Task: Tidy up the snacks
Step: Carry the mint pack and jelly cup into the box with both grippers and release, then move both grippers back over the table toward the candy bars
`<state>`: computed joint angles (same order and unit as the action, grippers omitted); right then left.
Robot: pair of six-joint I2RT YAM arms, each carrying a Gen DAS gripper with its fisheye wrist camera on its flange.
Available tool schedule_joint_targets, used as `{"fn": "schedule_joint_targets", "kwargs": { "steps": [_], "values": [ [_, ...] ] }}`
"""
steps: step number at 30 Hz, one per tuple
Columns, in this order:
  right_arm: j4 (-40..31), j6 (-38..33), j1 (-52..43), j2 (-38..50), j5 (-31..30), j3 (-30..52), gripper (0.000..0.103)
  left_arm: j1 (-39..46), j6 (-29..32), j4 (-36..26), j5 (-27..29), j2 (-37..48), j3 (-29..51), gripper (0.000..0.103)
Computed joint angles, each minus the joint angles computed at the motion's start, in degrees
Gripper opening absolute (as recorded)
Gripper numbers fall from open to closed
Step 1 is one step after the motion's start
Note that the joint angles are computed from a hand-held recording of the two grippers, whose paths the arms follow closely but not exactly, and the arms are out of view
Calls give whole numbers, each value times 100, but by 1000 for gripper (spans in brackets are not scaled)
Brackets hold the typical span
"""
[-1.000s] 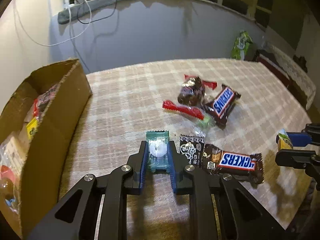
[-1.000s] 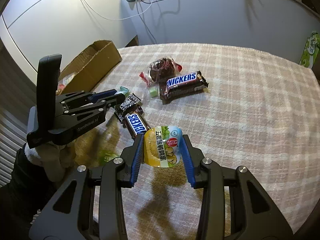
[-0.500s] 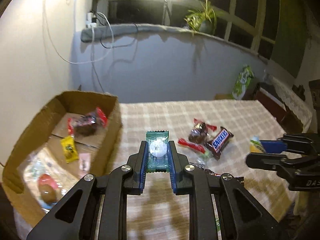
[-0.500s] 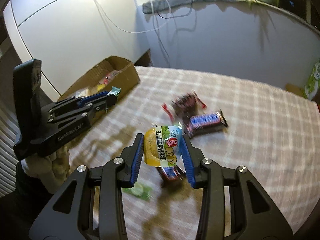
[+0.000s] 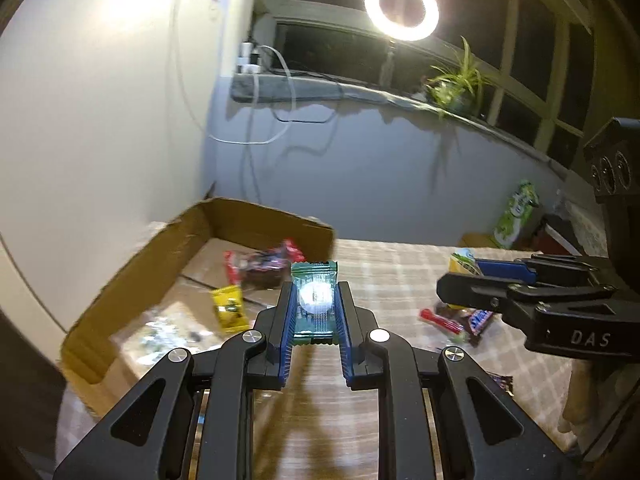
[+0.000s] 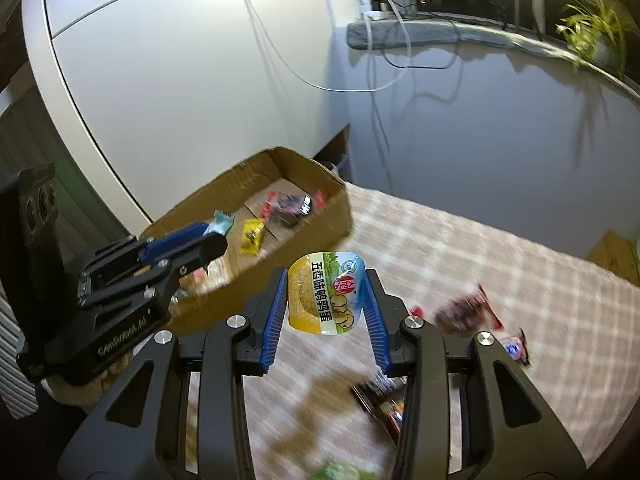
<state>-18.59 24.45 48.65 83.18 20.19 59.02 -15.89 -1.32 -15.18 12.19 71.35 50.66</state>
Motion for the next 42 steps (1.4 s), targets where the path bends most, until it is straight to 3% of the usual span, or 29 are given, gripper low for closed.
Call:
{"fn": "schedule_joint_targets", "kwargs": {
  "steps": [16,30,34,37,42],
  "values": [
    [-53,-327,-253,2100,-607,1954,39,978,57,61,244,102,-51,18],
    [-304,-377,-257,2783,-663,2738,39,1158,3,36,301,137,21,18],
    [-215,-362,-271,2688,-605,2615,47,1144,-10,65,261,157,28,21],
    [-134,-373,-267,2608,-509,2537,67,1117,-10,111,165,97,-15,21],
    [-123,-344,-263,2424,-435,2401,68,1139,-33,114,201,43,-43,21]
  ]
}}
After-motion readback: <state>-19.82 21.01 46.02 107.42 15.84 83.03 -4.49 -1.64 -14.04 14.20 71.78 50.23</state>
